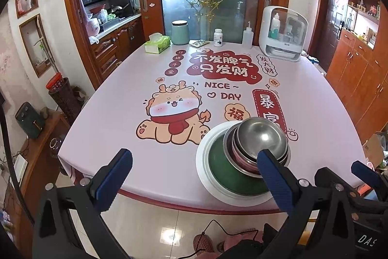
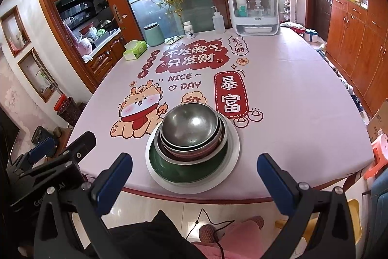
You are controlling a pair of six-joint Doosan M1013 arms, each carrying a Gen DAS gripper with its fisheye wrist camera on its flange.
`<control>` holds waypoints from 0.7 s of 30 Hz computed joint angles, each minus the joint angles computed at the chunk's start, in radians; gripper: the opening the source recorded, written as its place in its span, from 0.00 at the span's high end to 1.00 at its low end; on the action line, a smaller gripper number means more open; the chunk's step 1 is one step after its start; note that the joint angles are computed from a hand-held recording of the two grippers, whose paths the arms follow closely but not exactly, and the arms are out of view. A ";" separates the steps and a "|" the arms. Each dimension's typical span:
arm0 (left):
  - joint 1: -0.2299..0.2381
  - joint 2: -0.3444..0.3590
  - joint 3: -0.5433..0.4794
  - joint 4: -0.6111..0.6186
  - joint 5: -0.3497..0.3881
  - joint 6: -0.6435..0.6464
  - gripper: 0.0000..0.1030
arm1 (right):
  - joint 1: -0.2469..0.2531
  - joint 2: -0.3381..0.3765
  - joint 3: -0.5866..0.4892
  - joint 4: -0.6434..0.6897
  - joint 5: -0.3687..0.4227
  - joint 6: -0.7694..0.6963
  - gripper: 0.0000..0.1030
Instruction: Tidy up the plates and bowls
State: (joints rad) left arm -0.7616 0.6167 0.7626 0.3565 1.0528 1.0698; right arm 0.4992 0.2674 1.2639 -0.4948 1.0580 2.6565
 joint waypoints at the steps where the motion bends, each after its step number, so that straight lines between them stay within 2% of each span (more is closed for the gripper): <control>1: 0.000 -0.002 0.003 -0.002 -0.002 0.002 0.01 | 0.001 -0.001 0.002 -0.001 0.001 0.004 0.00; 21: -0.003 0.000 -0.006 -0.021 0.003 0.030 0.01 | 0.007 -0.015 0.016 -0.011 0.018 0.035 0.00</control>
State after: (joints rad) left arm -0.7643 0.6164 0.7567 0.3360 1.0556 1.1000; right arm 0.5061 0.2521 1.2802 -0.5057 1.0756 2.6918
